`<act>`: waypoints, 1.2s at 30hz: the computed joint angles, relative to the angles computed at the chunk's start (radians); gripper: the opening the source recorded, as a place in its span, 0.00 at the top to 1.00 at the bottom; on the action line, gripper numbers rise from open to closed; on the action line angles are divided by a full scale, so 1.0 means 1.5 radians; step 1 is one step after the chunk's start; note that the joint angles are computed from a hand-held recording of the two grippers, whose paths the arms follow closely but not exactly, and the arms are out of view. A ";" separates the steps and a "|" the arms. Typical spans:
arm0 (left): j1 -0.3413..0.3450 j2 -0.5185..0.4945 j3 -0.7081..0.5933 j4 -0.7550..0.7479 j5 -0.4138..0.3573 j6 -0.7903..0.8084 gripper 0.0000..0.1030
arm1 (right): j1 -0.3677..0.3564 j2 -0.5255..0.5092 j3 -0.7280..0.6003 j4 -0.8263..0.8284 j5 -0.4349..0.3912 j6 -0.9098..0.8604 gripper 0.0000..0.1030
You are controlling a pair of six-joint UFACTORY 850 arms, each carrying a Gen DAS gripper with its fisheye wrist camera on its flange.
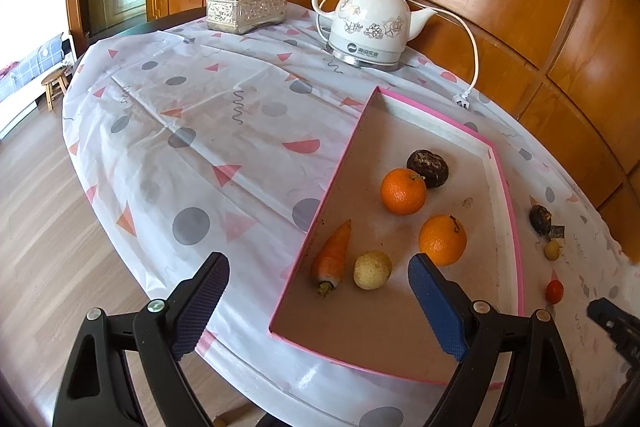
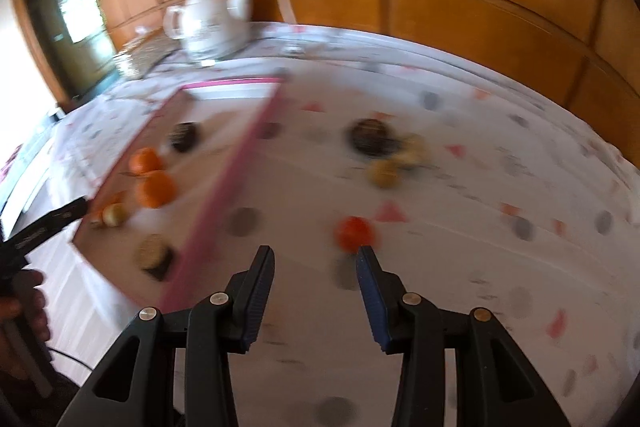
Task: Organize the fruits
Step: 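Lower the wooden slice into the pink tray and open the right tool, then move the left tool to the small yellow fruit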
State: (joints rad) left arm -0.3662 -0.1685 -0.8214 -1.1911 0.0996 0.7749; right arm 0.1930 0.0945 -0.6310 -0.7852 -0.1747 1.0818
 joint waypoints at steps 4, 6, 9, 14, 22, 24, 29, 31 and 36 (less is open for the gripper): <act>-0.002 -0.002 -0.002 -0.025 0.003 0.026 0.11 | -0.049 0.026 0.019 -0.041 -0.048 0.046 0.58; -0.005 -0.002 -0.003 -0.039 0.007 0.042 0.11 | -0.074 0.035 0.024 -0.047 -0.072 0.049 0.58; -0.008 -0.002 -0.004 -0.061 0.011 0.066 0.11 | -0.117 0.055 0.032 -0.061 -0.109 0.058 0.58; -0.015 -0.006 -0.009 -0.122 0.018 0.132 0.11 | -0.210 0.075 0.033 -0.060 -0.148 0.050 0.58; -0.026 -0.013 -0.018 -0.209 0.035 0.226 0.11 | -0.341 0.087 0.042 -0.093 -0.152 0.110 0.58; -0.028 -0.014 -0.021 -0.228 0.040 0.247 0.11 | -0.367 0.084 0.043 -0.087 -0.144 0.119 0.58; -0.029 -0.011 -0.032 -0.215 0.041 0.232 0.11 | -0.416 0.082 0.041 -0.034 -0.115 0.112 0.58; -0.031 -0.011 -0.041 -0.217 0.036 0.237 0.11 | -0.427 0.085 0.043 -0.018 -0.108 0.113 0.58; -0.052 -0.018 -0.068 -0.174 0.014 0.227 0.11 | -0.449 0.083 0.042 0.115 -0.081 -0.004 0.58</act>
State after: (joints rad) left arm -0.4440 -0.1954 -0.9232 -1.4522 0.1201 1.1150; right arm -0.4813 0.2185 -0.5676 -0.6132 -0.2963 1.0765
